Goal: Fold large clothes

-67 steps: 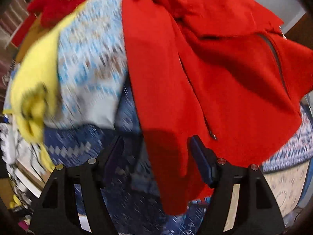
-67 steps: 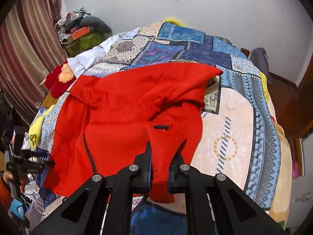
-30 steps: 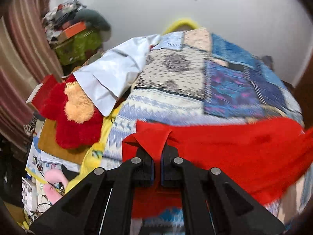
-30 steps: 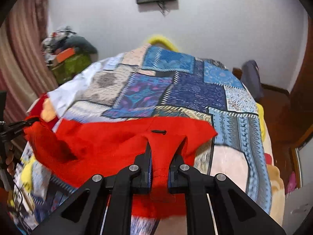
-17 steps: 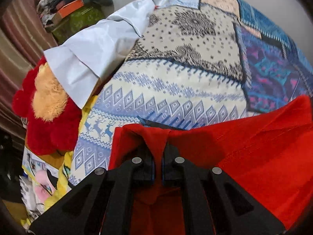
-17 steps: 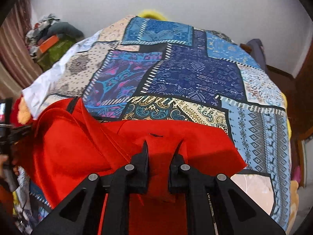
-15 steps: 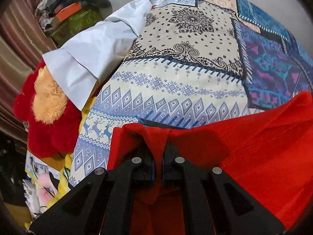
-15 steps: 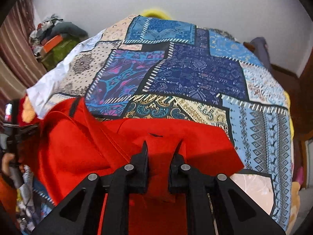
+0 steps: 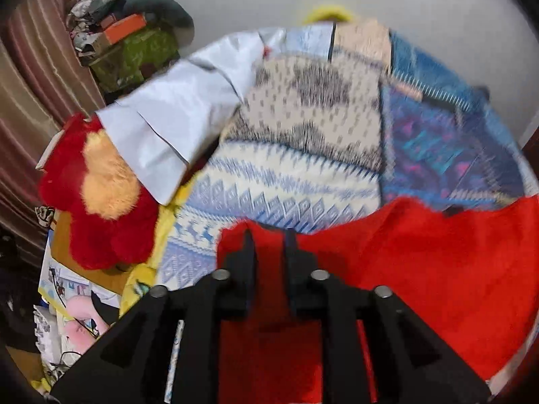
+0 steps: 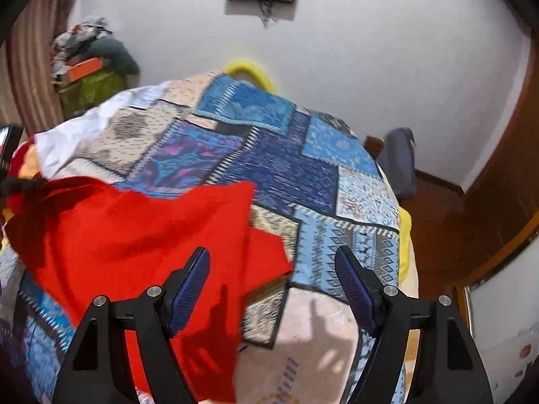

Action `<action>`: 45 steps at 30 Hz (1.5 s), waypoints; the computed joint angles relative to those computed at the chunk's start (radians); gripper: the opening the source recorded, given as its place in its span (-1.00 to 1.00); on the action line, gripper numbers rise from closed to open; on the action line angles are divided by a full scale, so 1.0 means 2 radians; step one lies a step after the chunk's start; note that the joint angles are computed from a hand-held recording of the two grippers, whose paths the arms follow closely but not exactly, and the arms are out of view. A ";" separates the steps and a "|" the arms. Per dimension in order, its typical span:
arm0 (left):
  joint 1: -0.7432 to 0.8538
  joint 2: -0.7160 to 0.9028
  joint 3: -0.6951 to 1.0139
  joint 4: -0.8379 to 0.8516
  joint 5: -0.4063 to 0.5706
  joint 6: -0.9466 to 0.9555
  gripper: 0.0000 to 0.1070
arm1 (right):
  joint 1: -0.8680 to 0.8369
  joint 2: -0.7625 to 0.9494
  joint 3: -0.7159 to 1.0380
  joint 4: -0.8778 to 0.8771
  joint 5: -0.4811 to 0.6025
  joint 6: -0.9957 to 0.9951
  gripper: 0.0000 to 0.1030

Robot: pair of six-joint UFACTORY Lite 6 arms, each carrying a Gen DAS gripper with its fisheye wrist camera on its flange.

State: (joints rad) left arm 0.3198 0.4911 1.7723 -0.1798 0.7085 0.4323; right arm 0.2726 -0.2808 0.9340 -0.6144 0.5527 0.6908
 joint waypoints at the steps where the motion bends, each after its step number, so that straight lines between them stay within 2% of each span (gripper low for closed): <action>1: 0.006 -0.018 -0.006 -0.011 0.003 0.014 -0.47 | 0.024 -0.006 -0.001 -0.013 0.014 0.017 0.46; 4: 0.012 -0.061 -0.028 -0.027 0.011 0.051 -0.22 | 0.088 0.004 0.003 -0.041 0.037 0.062 0.47; 6: 0.014 -0.094 -0.063 -0.037 0.007 0.079 -0.15 | 0.127 0.020 0.006 -0.055 0.046 0.094 0.47; 8: 0.016 -0.127 -0.102 -0.051 0.006 0.117 -0.09 | 0.156 0.042 0.010 -0.066 0.047 0.117 0.47; 11: 0.017 -0.182 -0.190 -0.085 -0.007 0.188 0.16 | 0.188 0.098 0.028 -0.075 0.036 0.139 0.47; 12: 0.017 -0.197 -0.221 -0.093 -0.015 0.210 0.19 | 0.197 0.116 0.034 -0.078 0.034 0.145 0.47; 15: 0.002 -0.232 -0.317 -0.074 -0.079 0.249 0.20 | 0.212 0.186 0.063 -0.076 0.029 0.147 0.47; 16: -0.007 -0.233 -0.348 -0.036 -0.119 0.234 0.20 | 0.214 0.208 0.069 -0.075 0.028 0.146 0.47; 18: -0.011 -0.216 -0.368 0.026 -0.159 0.186 0.20 | 0.214 0.242 0.077 -0.075 0.033 0.145 0.47; 20: 0.004 -0.189 -0.363 0.071 -0.181 0.148 0.20 | 0.213 0.260 0.069 -0.095 0.039 0.160 0.47; 22: 0.032 -0.152 -0.337 0.114 -0.194 0.107 0.20 | 0.207 0.239 0.034 -0.117 0.024 0.177 0.48; 24: 0.067 -0.122 -0.301 0.106 -0.185 0.119 0.20 | 0.197 0.203 -0.001 -0.114 0.008 0.167 0.48; 27: 0.124 -0.084 -0.238 -0.002 -0.131 0.228 0.37 | 0.198 0.173 -0.030 -0.133 0.030 0.175 0.48; 29: 0.155 -0.072 -0.208 -0.048 -0.095 0.272 0.39 | 0.194 0.151 -0.051 -0.141 0.045 0.181 0.62; 33: 0.178 -0.073 -0.175 -0.078 -0.039 0.288 0.39 | 0.137 0.096 -0.092 -0.083 0.029 0.138 0.64; 35: 0.178 -0.076 -0.161 -0.092 -0.005 0.284 0.39 | 0.085 0.062 -0.110 0.001 -0.002 0.067 0.64; 38: 0.149 -0.102 -0.175 -0.107 -0.016 0.285 0.39 | 0.035 0.032 -0.114 0.087 -0.014 -0.005 0.64; 41: 0.099 -0.094 -0.168 -0.078 -0.021 0.247 0.40 | 0.040 0.030 -0.094 0.060 -0.006 0.020 0.64; 45: 0.010 -0.046 -0.156 0.028 -0.058 0.134 0.41 | 0.071 0.076 -0.039 0.012 0.001 0.059 0.64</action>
State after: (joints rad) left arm 0.3389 0.3990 1.4601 -0.1231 0.5924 0.6996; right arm 0.4142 -0.1280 0.8555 -0.5905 0.5545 0.8087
